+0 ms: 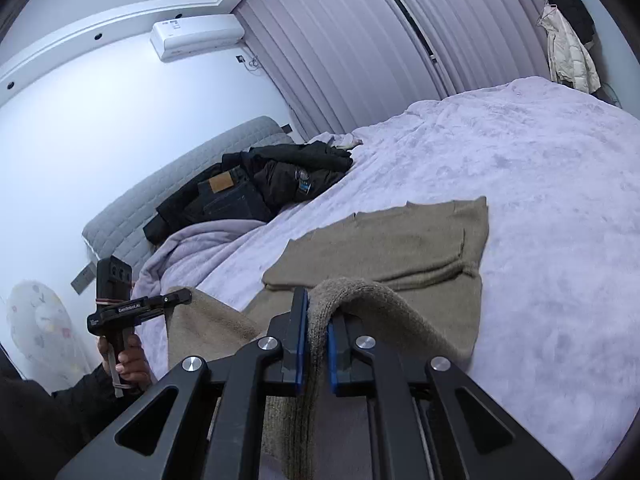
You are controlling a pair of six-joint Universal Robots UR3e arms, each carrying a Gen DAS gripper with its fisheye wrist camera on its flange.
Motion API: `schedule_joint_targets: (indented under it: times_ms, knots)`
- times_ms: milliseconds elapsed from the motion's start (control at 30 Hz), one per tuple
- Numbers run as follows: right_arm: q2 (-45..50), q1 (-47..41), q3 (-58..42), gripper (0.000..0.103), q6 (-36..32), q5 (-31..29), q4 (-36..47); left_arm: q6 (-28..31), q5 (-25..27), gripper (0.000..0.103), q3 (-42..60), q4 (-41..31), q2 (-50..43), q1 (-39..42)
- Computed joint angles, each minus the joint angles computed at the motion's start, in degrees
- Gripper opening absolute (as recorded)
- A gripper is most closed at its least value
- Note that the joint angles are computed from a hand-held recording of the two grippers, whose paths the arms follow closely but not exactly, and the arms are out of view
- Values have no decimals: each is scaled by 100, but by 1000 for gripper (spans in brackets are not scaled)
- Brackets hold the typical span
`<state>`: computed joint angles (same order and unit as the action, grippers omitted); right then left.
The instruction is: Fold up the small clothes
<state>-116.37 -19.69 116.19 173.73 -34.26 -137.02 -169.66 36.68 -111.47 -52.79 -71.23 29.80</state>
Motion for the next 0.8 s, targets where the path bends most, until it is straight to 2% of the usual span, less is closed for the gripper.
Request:
schedule_joint_targets:
  times_ms: [100, 200, 367, 467, 500, 567, 633, 667, 700, 733, 767, 800]
  knots:
    - [1420, 402, -959, 9, 617, -338, -750, -829, 443, 14, 962, 767, -1374, -547]
    - [2774, 857, -2183, 9, 1065, -891, -917, -1394, 876, 14, 2404, 758, -2901, -1026]
    - [5038, 1323, -4648, 9, 1579, -1753, -240, -1916, 1486, 14, 4601, 203, -4896, -1491]
    - [6040, 1486, -5780, 9, 1696, -2153, 290, -2174, 1729, 15, 5573, -307, -5813, -1609]
    - [6317, 1530, -6102, 9, 1713, -2292, 479, -2227, 1748, 17, 5851, -579, -6067, -1615]
    - [6758, 1558, -6619, 12, 1806, -2489, 886, -2308, 1384, 17, 5688, -530, -6157, -1483]
    - [6953, 1471, -6768, 16, 1957, -2327, 1174, -2128, 901, 42, 5107, -368, -5827, -1292]
    - [6839, 1390, -6492, 21, 1994, -2128, 1067, -2019, 605, 76, 4764, -318, -5606, -1194]
    - [6587, 1314, -6035, 26, 1994, -1967, 856, -2026, 366, 97, 4253, -54, -5293, -1095]
    - [6270, 1256, -5499, 46, 2004, -1864, 582, -2105, 420, 103, 3690, 289, -4867, -1055]
    - [5954, 1219, -4966, 66, 2047, -1794, 254, -2067, 587, 103, 3304, 474, -4517, -1068]
    - [5612, 1188, -4384, 71, 2094, -1725, -161, -1898, 625, 103, 3120, 464, -4325, -1088]
